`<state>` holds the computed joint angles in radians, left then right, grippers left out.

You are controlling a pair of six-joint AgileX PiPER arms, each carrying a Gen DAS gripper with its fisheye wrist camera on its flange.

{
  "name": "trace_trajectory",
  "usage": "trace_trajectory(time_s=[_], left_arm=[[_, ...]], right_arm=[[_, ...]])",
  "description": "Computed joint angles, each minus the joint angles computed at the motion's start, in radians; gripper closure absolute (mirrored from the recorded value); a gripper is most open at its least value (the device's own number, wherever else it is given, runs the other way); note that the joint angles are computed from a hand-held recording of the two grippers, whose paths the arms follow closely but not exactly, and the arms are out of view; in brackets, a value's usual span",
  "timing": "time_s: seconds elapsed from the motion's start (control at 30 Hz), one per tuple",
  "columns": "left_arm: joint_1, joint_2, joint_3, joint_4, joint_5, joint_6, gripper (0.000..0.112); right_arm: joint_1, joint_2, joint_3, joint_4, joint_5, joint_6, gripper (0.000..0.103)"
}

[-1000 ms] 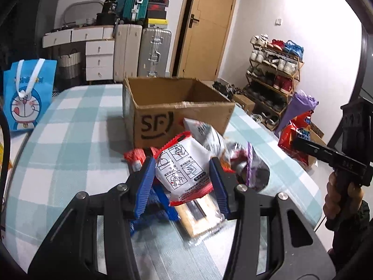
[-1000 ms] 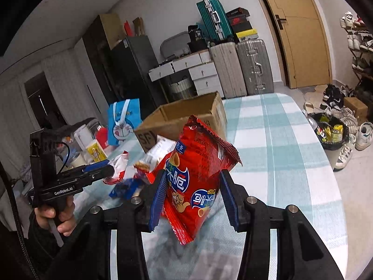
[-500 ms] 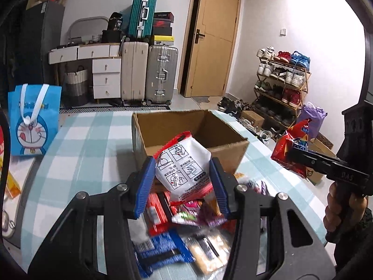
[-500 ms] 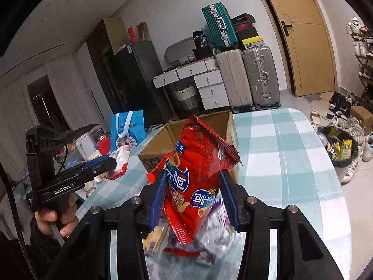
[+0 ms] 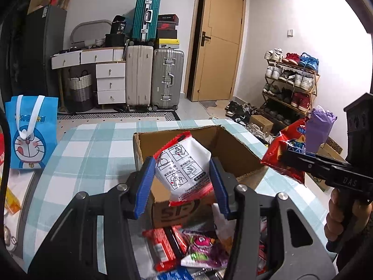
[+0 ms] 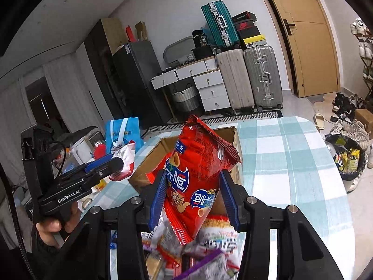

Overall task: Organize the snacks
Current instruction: 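Carry both packs over the cardboard box and open both grippers to drop them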

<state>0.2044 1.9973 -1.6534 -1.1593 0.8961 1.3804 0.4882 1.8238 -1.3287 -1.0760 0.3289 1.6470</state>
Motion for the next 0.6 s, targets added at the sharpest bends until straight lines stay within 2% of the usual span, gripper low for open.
trace_trajectory(time_s=[0.37, 0.6], left_arm=[[-0.132, 0.122, -0.12, 0.088, -0.126, -0.085, 0.067], [-0.175, 0.242, -0.268, 0.163, -0.14, -0.182, 0.067]], right_arm=[[-0.074, 0.138, -0.2, 0.405, -0.012, -0.444, 0.057], [-0.124, 0.229, -0.302, 0.64, -0.008, -0.692, 0.057]])
